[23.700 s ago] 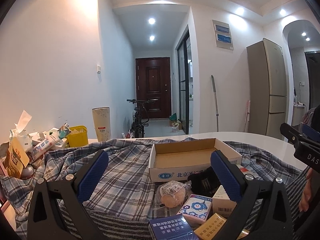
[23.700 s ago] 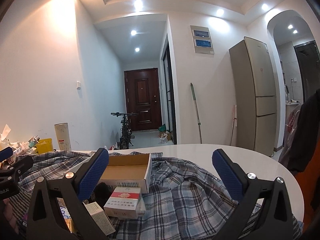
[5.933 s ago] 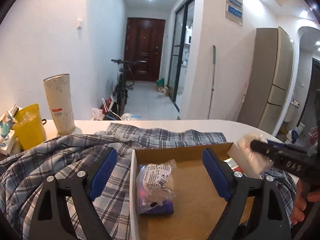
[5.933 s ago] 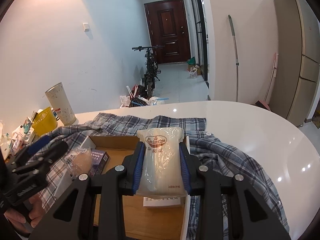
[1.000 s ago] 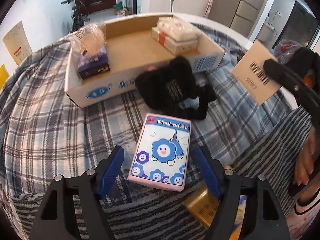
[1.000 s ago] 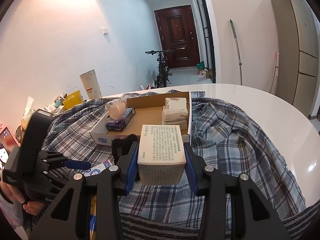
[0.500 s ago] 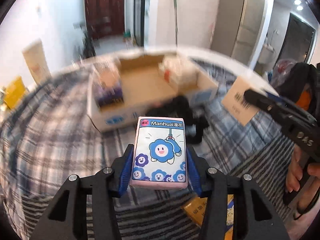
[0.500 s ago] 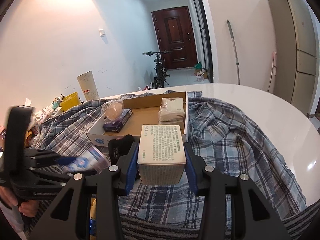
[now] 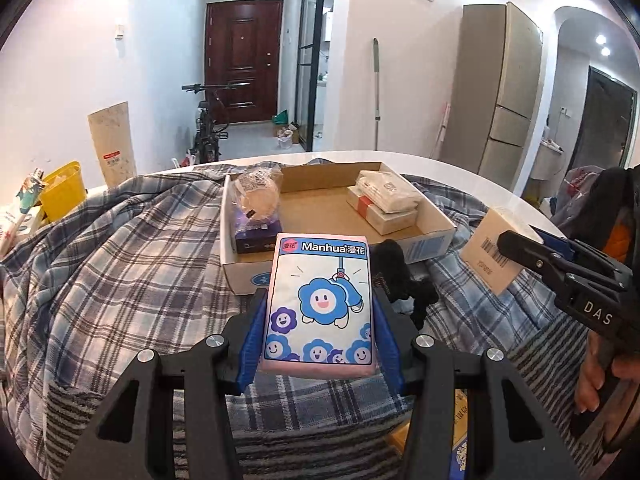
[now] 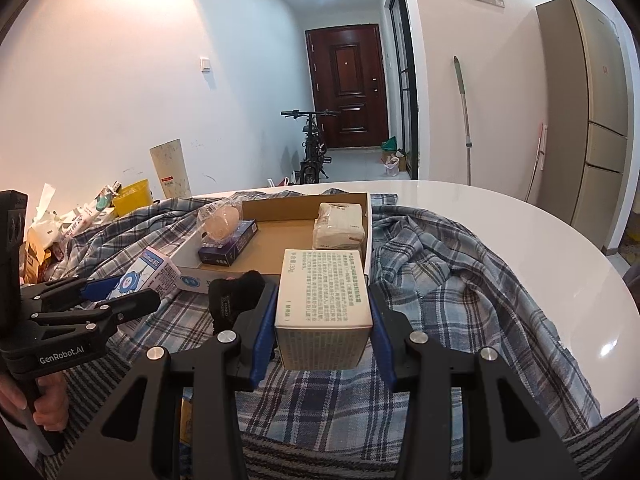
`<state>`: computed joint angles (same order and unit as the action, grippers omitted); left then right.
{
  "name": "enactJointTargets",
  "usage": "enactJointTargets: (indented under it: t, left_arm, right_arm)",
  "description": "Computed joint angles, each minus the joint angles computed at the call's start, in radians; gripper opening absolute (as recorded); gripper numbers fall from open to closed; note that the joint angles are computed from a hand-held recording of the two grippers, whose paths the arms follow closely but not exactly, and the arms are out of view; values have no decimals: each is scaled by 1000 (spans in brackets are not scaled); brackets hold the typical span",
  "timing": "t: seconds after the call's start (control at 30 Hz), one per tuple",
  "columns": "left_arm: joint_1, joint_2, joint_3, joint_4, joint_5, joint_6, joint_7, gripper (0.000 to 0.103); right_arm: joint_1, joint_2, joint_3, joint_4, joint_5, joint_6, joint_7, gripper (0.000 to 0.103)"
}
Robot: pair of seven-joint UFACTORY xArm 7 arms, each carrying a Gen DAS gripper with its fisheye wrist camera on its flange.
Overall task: Organize objects
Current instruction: 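Carry the pink pack into the box and open the left gripper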
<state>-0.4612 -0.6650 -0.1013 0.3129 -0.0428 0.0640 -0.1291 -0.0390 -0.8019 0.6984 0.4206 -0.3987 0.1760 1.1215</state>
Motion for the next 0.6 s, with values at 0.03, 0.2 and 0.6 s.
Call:
enactJointTargets:
  t: [0.03,0.2,0.6]
  left_arm:
    - [9,-4,-7,2,2,11,-5,52]
    - [-48,22,77,72,-26,135,57,52]
    - [-18,244,144,361,-230,355,212,52]
  right_arm:
    - [2,1,-3,1,1,2,-1,42]
    - [50,25,-68,14,12,9,-45,42]
    - [62,206,-179,205,22,64,-192,42]
